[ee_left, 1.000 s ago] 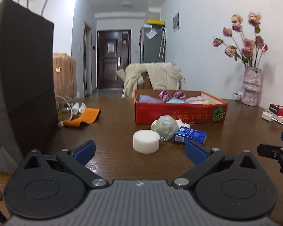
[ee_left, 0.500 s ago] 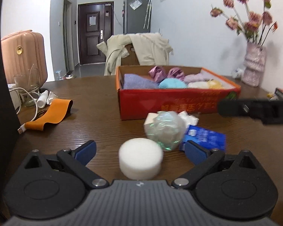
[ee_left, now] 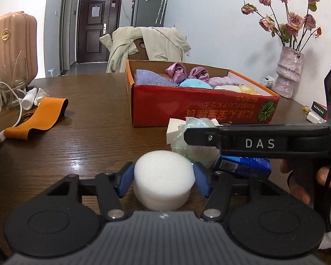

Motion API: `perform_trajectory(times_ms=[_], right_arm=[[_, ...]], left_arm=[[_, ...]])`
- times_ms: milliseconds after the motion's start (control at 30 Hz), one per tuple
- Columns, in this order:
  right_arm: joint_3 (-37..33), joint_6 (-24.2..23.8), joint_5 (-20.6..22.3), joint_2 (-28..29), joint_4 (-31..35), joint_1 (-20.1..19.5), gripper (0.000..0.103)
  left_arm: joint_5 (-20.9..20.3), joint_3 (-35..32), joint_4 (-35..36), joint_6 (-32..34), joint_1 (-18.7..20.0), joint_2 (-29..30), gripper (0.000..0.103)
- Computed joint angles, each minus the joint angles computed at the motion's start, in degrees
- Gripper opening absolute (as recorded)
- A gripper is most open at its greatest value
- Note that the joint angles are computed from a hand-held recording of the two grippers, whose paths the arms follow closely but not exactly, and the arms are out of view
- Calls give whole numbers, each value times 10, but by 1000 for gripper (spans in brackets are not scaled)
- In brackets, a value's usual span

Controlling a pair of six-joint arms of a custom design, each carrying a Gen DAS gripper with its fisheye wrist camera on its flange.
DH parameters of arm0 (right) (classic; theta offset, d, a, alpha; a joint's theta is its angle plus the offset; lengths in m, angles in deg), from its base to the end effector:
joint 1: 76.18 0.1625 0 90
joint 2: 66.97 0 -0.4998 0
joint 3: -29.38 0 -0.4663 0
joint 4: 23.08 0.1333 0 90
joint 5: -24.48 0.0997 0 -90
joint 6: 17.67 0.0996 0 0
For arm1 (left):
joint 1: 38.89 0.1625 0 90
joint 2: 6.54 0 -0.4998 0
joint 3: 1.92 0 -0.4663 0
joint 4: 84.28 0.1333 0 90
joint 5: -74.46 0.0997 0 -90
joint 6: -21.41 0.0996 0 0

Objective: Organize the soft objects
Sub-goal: 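Lower the left gripper onto the white round sponge while the right gripper reaches the clear plastic bag, then close the left gripper on the white sponge while the right gripper grips the plastic bag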

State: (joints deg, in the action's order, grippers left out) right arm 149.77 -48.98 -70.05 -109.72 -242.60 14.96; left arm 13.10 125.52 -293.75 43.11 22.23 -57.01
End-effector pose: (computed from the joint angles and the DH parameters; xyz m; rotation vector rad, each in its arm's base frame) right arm 0.1375 -0.6039 0.0634 0.6743 -2.4953 1.1872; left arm -0.1099 -0.5741 0.0966 0.8482 2.3791 -1.0157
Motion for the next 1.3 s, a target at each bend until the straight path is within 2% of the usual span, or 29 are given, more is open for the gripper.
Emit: perform_trajectory(times_ms=[167, 500, 600, 767, 1000, 1167, 1300], right_arm=[[5, 24, 17, -6, 8, -11, 41], [14, 27, 26, -3, -38, -10, 36], [31, 31, 49, -9, -79, -9, 35], [87, 27, 60, -30, -165, -1, 35], [167, -1, 21, -47, -280, 6, 35], [212, 23, -5, -56, -312, -3, 36], [242, 33, -6, -54, -350, -16, 36]], left_arm=[[4, -2, 4, -12, 2, -2, 58], [8, -5, -2, -17, 5, -1, 57], [49, 2, -16, -24, -12, -3, 57], [72, 52, -68, -45, -54, -32, 57], [89, 128, -134, -93, -130, -58, 57], [103, 152, -131, -110, -163, -58, 57], [114, 160, -124, -124, -181, -58, 57]])
